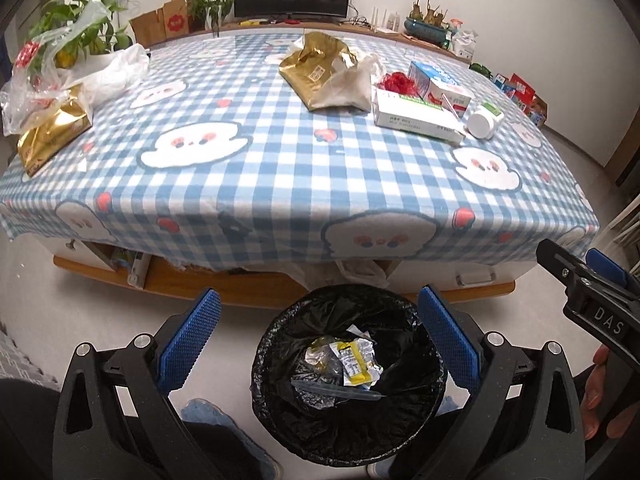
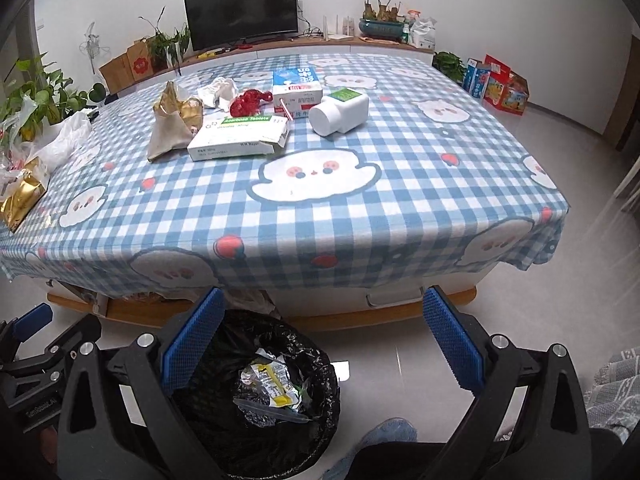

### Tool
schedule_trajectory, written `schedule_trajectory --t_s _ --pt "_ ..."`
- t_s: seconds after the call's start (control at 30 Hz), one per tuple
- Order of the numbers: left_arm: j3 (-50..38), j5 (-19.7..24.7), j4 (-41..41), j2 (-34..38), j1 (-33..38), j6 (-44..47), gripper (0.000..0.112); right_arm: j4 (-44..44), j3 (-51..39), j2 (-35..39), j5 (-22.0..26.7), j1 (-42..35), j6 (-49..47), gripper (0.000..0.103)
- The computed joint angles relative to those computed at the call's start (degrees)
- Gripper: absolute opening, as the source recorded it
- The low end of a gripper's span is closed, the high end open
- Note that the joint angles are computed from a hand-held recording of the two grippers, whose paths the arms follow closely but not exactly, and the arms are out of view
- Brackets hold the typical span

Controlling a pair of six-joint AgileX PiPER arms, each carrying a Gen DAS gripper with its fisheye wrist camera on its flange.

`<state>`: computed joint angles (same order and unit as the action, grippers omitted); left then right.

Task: Collect trash
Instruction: 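Raise both open tools from the bin toward the table, then grasp the gold foil bag with the left tool while the right tool grasps the white green-labelled bottle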

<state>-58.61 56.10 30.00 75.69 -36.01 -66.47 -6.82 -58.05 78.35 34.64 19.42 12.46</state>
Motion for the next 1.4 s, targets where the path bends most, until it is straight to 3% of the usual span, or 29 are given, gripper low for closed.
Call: schedule_trajectory --t_s 0.33,0.77,1.2,1.4 --pt "-7.65 -1.95 -3.79 5.3 9.11 10.85 0.097 -0.19 -8.82 5.86 1.06 -1.92 -2.27 0.095" --pt "-26.38 -0.63 -7.9 16.95 18.26 23.38 0.097 0.96 -24.28 16.36 2.43 -4.65 -6.44 0.095" --pt "-52.23 6.65 -10.81 34.84 23.89 32.38 0.097 0.97 -47.42 33.46 10.55 -5.21 -6.87 0.095" --pt "-67.63 12.14 -13.16 45.2 25.86 34.37 0.096 2.97 -57.79 41.08 15.2 -6.38 -6.37 0.095"
